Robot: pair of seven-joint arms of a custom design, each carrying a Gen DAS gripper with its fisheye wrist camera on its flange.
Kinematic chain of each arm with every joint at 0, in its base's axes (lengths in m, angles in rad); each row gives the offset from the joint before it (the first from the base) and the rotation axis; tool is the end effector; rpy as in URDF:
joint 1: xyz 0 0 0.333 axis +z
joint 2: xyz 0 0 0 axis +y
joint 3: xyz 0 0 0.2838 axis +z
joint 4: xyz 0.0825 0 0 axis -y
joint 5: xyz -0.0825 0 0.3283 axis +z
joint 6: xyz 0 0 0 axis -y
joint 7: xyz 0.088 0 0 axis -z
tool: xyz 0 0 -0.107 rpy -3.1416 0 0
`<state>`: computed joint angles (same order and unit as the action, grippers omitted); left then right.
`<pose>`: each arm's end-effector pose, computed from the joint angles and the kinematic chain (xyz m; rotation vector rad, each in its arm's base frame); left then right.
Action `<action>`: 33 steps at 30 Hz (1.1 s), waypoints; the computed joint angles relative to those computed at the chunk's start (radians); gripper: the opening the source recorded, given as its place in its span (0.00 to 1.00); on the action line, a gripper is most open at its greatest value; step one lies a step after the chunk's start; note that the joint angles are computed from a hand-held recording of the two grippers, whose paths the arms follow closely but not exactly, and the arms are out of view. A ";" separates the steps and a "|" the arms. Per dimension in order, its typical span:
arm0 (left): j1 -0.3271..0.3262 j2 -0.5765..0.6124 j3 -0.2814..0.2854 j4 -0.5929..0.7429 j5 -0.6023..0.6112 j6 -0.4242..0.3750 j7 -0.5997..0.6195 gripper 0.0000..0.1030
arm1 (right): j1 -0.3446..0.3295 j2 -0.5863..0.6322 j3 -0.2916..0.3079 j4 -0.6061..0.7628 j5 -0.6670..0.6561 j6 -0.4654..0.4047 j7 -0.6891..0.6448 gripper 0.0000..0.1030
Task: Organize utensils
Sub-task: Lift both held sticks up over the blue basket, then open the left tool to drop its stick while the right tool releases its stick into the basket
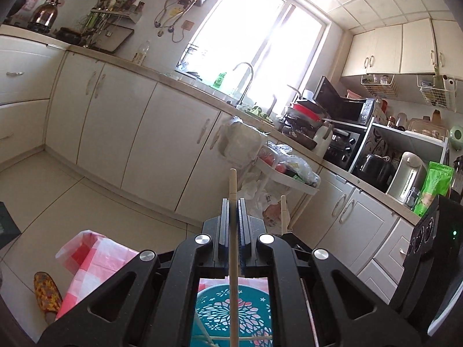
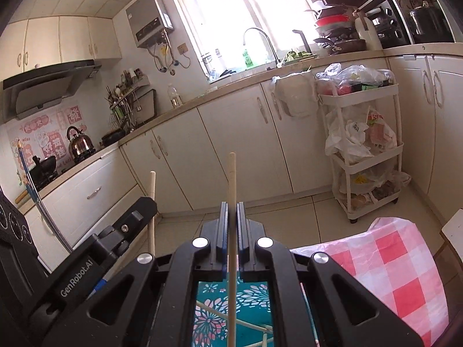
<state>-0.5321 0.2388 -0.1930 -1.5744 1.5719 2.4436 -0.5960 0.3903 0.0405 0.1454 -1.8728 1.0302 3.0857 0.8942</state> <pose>0.4734 -0.3995 0.5596 -1.7339 1.0748 -1.4150 0.5097 0.2191 0.5827 -1.5260 1.2332 -0.3993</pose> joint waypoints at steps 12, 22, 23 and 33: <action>0.008 -0.045 -0.013 -0.070 0.065 -0.009 -0.149 0.05 | 0.008 -0.026 -0.006 -0.073 0.024 0.001 -0.032 0.06; 0.016 -0.012 -0.016 0.030 0.085 -0.011 -0.118 0.05 | 0.004 -0.027 -0.012 -0.059 -0.014 0.002 0.015 0.06; 0.018 -0.004 -0.012 0.036 0.071 0.001 -0.114 0.05 | 0.003 -0.028 -0.014 -0.063 -0.037 -0.003 0.033 0.06; 0.003 0.015 0.009 0.007 0.057 -0.005 -0.160 0.05 | -0.007 -0.023 -0.020 -0.104 -0.131 -0.014 0.110 0.06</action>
